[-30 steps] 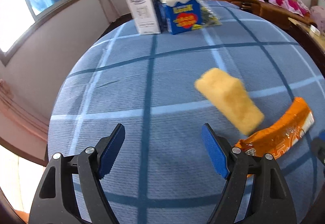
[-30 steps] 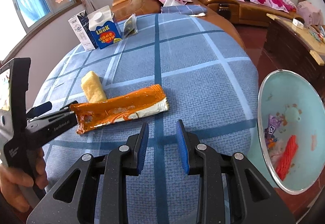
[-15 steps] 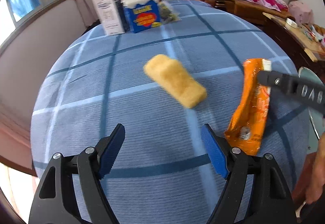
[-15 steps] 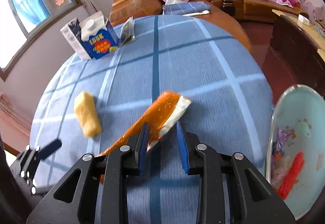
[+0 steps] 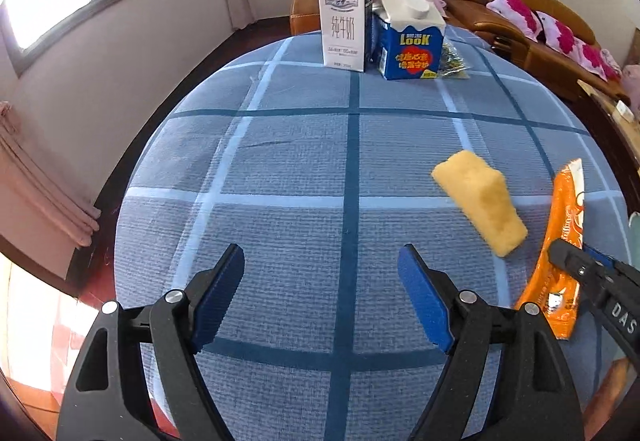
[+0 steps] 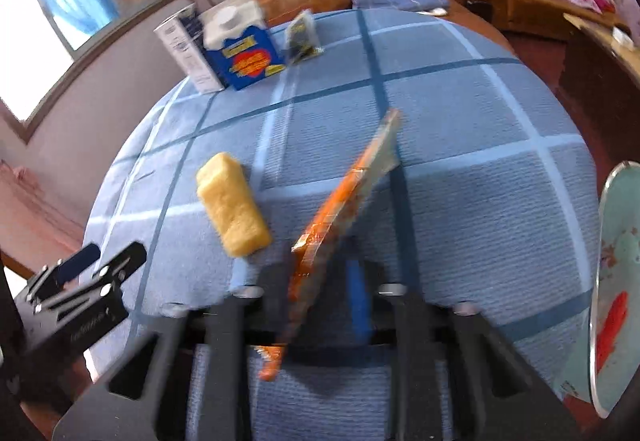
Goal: Collect trash
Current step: 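Grasp the orange snack wrapper by its end with the right gripper, then grasp the yellow sponge with the left gripper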
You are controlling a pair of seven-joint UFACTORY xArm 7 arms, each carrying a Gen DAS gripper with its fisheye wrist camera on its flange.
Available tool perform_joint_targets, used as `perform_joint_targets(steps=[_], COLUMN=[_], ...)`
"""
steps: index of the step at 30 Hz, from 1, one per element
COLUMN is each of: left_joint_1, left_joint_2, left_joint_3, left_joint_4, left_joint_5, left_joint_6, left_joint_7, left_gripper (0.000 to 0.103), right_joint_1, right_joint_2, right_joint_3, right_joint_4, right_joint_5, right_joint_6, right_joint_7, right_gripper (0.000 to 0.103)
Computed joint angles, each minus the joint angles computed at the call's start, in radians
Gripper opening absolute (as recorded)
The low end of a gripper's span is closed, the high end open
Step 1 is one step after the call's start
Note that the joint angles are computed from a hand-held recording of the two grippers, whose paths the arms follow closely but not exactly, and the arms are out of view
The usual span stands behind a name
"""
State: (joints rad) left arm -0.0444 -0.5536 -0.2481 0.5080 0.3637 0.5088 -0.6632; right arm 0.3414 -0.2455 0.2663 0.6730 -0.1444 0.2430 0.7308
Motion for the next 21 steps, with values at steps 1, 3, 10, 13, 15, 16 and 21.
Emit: perform_joint_targets(steps=[1,3,10,13,15,16,21], left_joint_1=[-0.001,-0.002,-0.017,-0.016,-0.014,-0.015,-0.053], left_joint_2=[0.004,0.012,0.088,0.155,0.223,0.251,0.392], left_joint_3=[0.0,-0.004,-0.032,-0.061,-0.089,-0.097,-0.108], left_joint_4=[0.003,0.009,0.087,0.15,0.21,0.232,0.327], left_joint_5=[-0.001,-0.001,0.003,0.026,0.067,0.094,0.174], left_joint_6=[-0.001,-0.004,-0.038,-0.044,-0.025,-0.015,0.065], left_joint_7=[0.0,-0.004,-0.052,-0.114,-0.172,-0.204,-0.309], left_gripper=[0.078,0.078,0.078,0.078,0.078,0.078,0.073], right_joint_1=[-0.002,-0.023,-0.139,-0.204,-0.212,-0.211,-0.214], right_joint_2=[-0.003,-0.024,-0.136,-0.189,-0.218,-0.227,-0.276], right_joint_3=[0.002,0.017,0.078,0.116,0.105,0.095,0.071], right_joint_4=[-0.001,-0.005,-0.02,-0.04,-0.066,-0.076,-0.134], right_joint_5=[-0.007,-0.043,-0.213,-0.282,-0.283,-0.276,-0.236], right_joint_6=[0.0,0.002,0.027,0.044,0.041,0.038,0.021], right_joint_7=[-0.001,0.015,0.084,0.115,0.116,0.11,0.085], right_gripper=[0.006,0.006,0.006,0.006,0.006,0.006,0.005])
